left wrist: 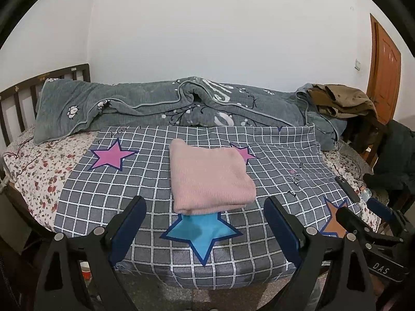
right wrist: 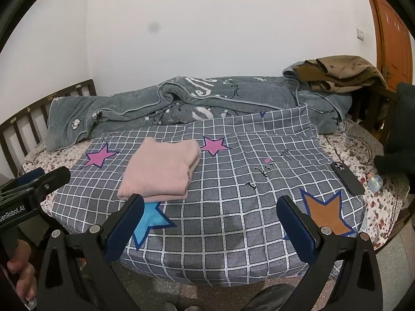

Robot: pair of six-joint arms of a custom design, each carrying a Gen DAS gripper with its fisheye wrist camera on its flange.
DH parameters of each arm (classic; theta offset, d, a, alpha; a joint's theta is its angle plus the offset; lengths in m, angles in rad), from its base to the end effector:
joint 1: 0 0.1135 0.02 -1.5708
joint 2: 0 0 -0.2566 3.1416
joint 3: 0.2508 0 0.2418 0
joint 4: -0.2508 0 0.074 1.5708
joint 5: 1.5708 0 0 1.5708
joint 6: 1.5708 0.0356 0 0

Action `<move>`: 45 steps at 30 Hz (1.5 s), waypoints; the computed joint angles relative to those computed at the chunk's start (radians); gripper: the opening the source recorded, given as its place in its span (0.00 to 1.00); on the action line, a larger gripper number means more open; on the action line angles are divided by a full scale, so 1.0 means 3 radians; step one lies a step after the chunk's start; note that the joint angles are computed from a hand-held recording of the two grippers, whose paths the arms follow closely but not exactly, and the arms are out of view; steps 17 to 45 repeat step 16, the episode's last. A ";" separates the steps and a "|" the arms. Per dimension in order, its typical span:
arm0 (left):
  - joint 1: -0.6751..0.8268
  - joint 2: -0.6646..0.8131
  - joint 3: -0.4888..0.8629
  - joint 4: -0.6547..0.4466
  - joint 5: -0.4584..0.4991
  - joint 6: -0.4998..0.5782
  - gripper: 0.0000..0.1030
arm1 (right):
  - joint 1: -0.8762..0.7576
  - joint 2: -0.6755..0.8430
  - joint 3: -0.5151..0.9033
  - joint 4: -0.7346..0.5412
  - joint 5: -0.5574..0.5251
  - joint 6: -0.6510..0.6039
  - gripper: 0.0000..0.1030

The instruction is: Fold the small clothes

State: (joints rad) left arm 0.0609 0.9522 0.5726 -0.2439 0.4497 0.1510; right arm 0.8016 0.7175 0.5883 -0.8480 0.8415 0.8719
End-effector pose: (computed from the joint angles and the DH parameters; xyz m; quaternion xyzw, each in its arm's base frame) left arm 0.1977 -0.0035 0.2296 0.1407 0.8620 -0.1503 0.4631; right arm 0.1035 0.0687 0.2305 0.1501 0.8681 -0.0634 0.4688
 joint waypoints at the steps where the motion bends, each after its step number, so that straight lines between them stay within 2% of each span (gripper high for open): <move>1: 0.0012 -0.0007 0.0005 -0.0008 0.0017 0.0007 0.89 | -0.0007 0.0008 0.0006 -0.0006 -0.0005 0.0000 0.97; 45: 0.0007 -0.0058 0.0009 0.0011 0.0011 0.0008 0.89 | 0.0009 -0.0019 0.0032 -0.0041 0.0020 0.0015 0.97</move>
